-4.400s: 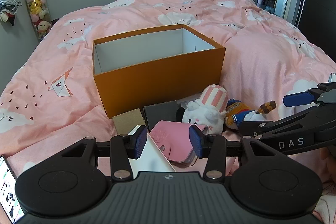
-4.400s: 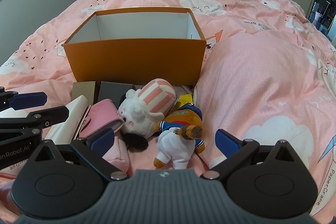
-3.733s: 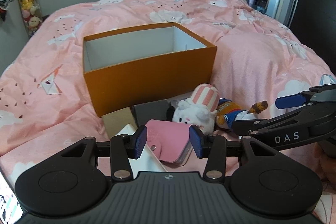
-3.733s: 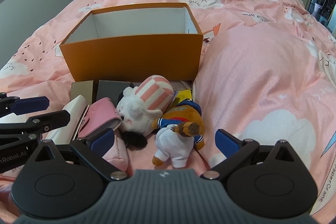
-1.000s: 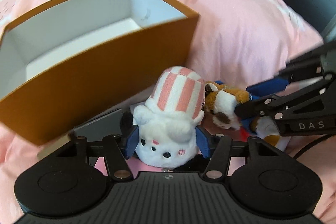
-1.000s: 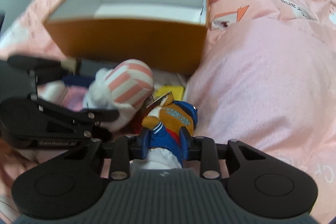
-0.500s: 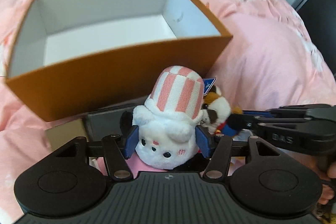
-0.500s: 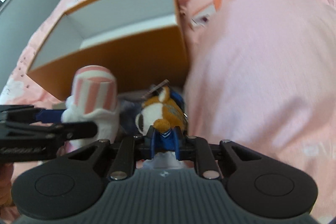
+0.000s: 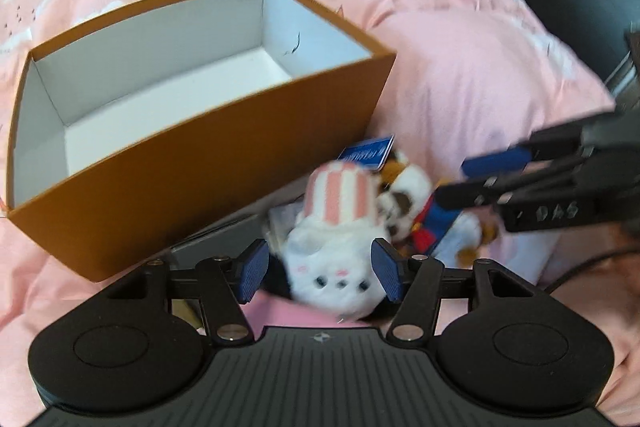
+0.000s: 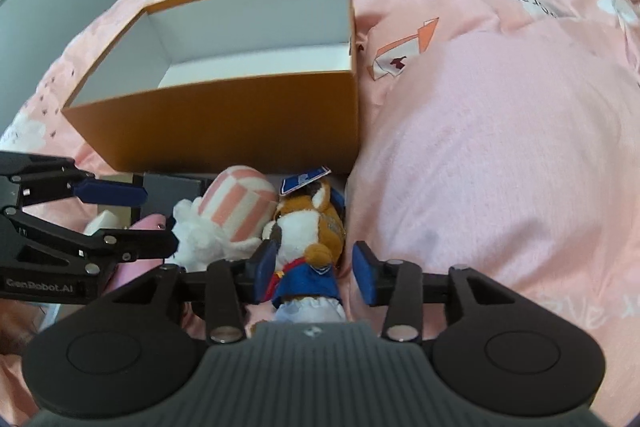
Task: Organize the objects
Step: 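Lift and carry both plushes over the orange box with both tools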
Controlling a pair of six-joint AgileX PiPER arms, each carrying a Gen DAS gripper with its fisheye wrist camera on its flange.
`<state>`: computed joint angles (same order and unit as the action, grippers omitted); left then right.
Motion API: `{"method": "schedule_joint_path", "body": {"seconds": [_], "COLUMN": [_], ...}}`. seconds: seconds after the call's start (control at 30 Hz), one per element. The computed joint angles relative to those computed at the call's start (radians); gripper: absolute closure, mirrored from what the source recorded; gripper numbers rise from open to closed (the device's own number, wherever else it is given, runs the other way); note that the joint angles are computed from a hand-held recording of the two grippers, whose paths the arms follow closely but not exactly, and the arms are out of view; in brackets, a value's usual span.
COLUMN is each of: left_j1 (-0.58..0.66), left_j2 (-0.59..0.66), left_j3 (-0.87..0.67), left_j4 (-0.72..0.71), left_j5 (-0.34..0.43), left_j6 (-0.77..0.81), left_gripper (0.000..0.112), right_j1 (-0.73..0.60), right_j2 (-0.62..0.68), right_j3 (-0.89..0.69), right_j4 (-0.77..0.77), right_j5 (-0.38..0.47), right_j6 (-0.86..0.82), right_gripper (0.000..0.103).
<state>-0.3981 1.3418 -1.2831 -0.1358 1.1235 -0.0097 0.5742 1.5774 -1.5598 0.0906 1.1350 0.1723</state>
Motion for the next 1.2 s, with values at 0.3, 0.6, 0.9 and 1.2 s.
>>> {"method": "schedule_joint_path", "body": {"seconds": [0.3, 0.6, 0.9, 1.2], "left_j1": [0.053, 0.063, 0.033, 0.029], "left_j2": [0.038, 0.106, 0.111, -0.042], "left_j3": [0.076, 0.085, 0.101, 0.086], "left_j4": [-0.094, -0.191, -0.201, -0.143], "left_j5": [-0.074, -0.129, -0.155, -0.124], "left_j6": [0.063, 0.185, 0.109, -0.053], "left_gripper": [0.031, 0.021, 0.036, 0.038], "right_j1": [0.000, -0.036, -0.073, -0.051], "right_j2": [0.010, 0.042, 0.051, -0.028], "right_j3": [0.055, 0.055, 0.082, 0.053], "right_j4": [0.009, 0.059, 0.161, 0.157], "right_j5": [0.000, -0.012, -0.042, -0.041], "right_j6": [0.015, -0.015, -0.058, -0.022], "right_gripper": [0.058, 0.058, 0.071, 0.075]}}
